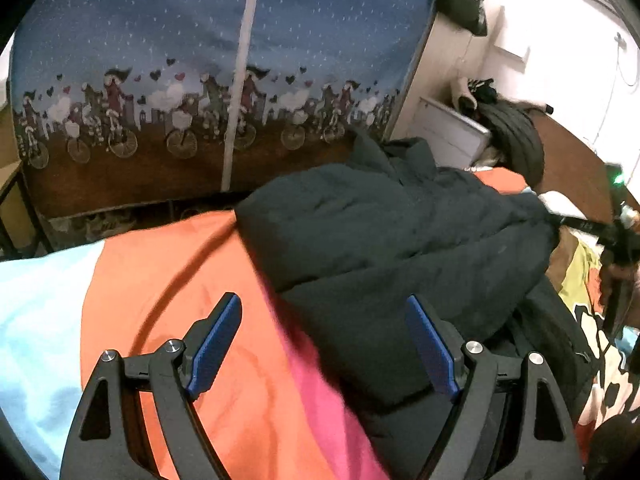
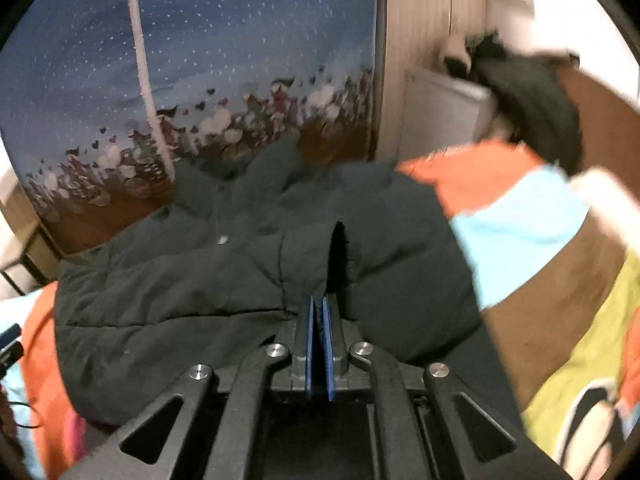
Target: Fold large clothes
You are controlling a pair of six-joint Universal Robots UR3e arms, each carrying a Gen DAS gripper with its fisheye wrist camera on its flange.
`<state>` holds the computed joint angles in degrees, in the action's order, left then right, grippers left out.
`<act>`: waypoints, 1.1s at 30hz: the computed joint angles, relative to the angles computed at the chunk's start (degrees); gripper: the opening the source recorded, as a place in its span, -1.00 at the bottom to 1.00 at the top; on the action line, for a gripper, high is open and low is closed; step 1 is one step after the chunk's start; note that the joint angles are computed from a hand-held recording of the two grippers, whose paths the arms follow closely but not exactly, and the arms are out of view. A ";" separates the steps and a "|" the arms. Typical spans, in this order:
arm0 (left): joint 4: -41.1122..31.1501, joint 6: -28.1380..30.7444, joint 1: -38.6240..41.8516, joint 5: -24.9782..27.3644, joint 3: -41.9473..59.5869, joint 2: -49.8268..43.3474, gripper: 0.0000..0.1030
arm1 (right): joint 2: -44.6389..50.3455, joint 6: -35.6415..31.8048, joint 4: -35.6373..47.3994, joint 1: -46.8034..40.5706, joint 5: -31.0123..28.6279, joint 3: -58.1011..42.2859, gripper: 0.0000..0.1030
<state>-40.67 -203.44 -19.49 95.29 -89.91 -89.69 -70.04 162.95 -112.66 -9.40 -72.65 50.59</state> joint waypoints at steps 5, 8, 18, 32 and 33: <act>-3.67 3.11 -2.43 2.98 9.08 -7.65 0.54 | 3.68 0.15 -2.84 -3.26 -4.45 -2.78 -0.90; -5.71 3.13 -4.37 7.06 16.12 -14.62 0.54 | 7.53 -0.36 -3.64 -5.70 -4.84 -4.10 -0.90; -12.81 1.35 -5.19 9.64 37.17 -33.54 0.54 | 20.75 -4.14 -14.37 -4.32 -9.32 -9.94 -0.88; -5.69 -0.56 -2.05 3.73 28.57 -31.15 0.65 | 10.05 -6.10 -26.13 -8.05 1.09 9.30 0.16; -2.57 -1.02 -1.54 2.09 25.38 -29.40 0.65 | 8.88 -6.67 -26.44 -7.83 2.23 10.69 0.16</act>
